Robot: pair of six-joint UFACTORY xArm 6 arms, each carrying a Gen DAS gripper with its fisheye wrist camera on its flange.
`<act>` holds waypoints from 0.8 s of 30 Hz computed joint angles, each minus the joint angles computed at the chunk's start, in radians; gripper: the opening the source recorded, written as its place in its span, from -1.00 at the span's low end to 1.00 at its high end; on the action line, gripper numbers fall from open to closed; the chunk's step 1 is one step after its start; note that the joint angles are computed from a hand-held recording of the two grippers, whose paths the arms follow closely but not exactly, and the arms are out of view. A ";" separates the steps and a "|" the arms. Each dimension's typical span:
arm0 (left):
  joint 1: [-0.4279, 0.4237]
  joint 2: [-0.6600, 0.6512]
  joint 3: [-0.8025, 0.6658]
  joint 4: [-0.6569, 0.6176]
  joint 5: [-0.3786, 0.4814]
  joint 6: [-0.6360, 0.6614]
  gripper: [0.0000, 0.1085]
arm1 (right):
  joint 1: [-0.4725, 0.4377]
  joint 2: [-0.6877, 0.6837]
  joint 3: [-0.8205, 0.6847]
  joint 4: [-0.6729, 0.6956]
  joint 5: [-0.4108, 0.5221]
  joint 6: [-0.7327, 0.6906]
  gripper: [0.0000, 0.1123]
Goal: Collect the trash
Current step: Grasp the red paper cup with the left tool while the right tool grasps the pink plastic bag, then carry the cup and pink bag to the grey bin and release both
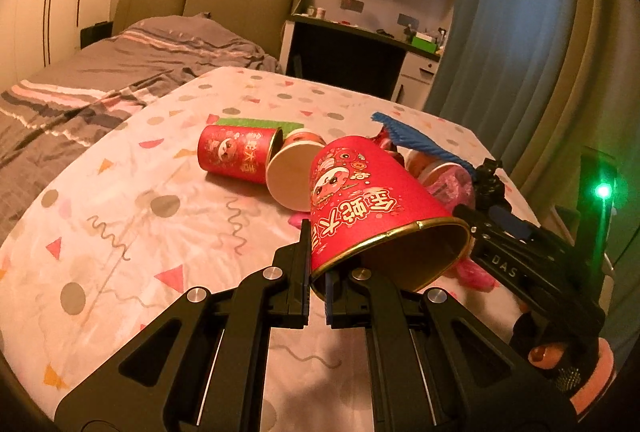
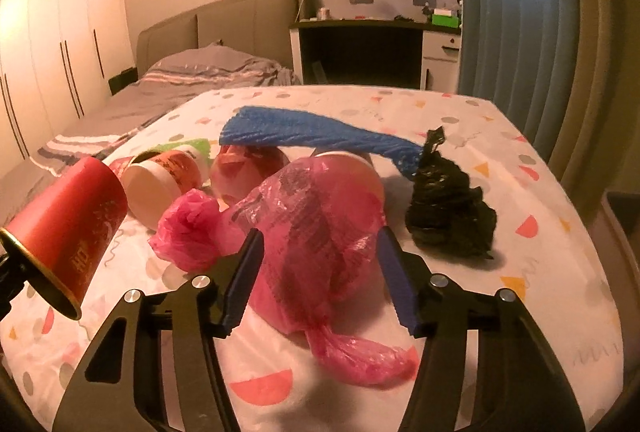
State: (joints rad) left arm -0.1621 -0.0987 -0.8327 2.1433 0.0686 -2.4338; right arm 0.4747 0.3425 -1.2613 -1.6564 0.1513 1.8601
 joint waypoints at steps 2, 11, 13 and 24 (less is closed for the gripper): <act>0.002 0.005 -0.004 0.014 -0.004 -0.014 -0.92 | -0.006 0.012 -0.007 0.049 -0.020 -0.051 -0.23; 0.000 0.009 -0.009 0.036 -0.011 -0.037 -0.92 | -0.013 0.002 -0.001 -0.014 -0.063 -0.027 -0.83; 0.000 0.009 -0.008 0.031 -0.009 -0.030 -0.92 | -0.012 -0.022 0.011 -0.113 -0.065 0.077 -0.86; -0.041 -0.045 0.024 0.007 0.018 -0.002 -0.92 | 0.014 -0.274 0.209 -0.567 0.001 0.594 -0.88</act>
